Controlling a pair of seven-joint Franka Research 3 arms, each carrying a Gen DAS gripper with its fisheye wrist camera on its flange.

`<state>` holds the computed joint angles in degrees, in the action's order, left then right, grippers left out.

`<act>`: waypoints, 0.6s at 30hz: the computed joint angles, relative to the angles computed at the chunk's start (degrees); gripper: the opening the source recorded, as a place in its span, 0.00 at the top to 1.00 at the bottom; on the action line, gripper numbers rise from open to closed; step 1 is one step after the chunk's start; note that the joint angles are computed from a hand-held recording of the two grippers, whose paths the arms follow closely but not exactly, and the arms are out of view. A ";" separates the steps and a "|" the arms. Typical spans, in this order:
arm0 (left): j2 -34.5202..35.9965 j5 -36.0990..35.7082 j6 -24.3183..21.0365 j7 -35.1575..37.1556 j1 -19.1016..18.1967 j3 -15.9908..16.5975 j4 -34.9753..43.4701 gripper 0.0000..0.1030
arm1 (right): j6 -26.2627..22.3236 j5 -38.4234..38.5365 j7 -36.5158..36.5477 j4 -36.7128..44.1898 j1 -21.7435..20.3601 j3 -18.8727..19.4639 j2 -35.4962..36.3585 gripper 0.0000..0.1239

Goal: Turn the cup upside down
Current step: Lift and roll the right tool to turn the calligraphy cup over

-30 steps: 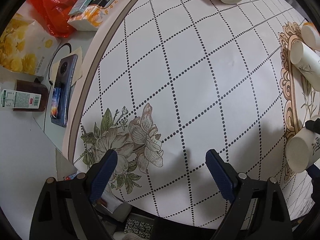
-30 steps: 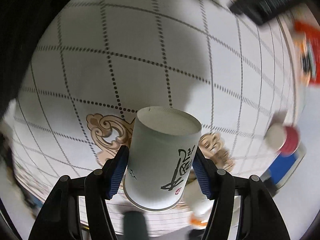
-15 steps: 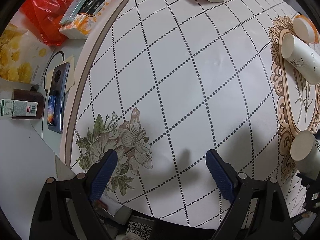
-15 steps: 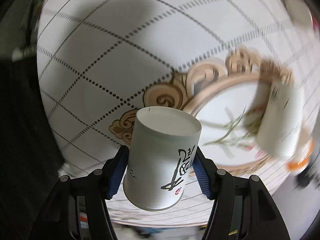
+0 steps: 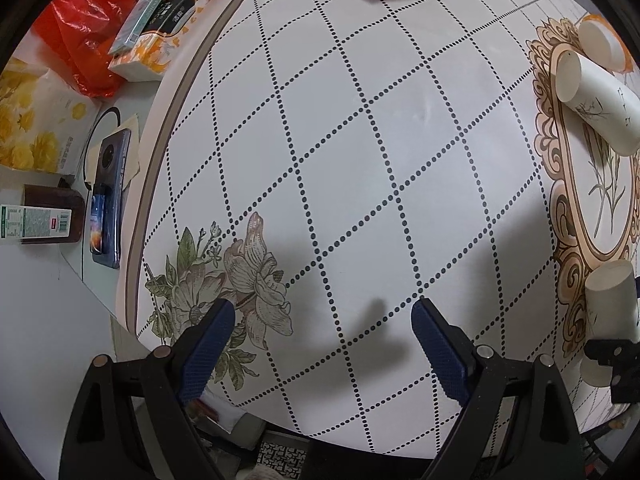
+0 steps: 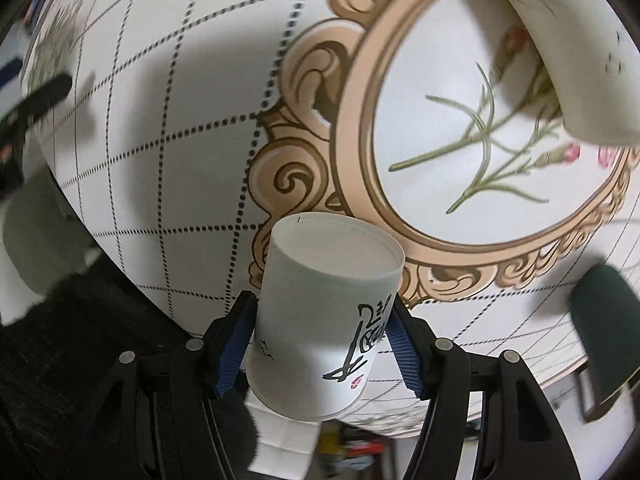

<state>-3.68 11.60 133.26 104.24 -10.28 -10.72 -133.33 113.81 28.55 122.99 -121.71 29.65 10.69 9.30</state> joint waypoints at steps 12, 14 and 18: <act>-1.31 0.25 0.04 0.19 -0.92 -0.47 -0.95 0.12 | 0.59 -1.25 -0.07 -1.77 -5.43 -3.35 -2.48 0.39; -1.67 0.19 -0.06 0.31 -1.14 -0.54 -1.25 0.12 | 0.48 -1.74 2.58 -1.38 -4.89 -2.78 -4.03 0.49; -2.41 -0.28 -0.73 0.50 -1.63 -0.66 -1.68 0.12 | 3.97 -1.32 5.52 -3.53 -3.99 -1.73 -6.24 0.51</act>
<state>-6.09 11.32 132.53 104.74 -11.91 -11.38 -135.01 117.79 27.23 128.51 -125.25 25.67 8.97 3.06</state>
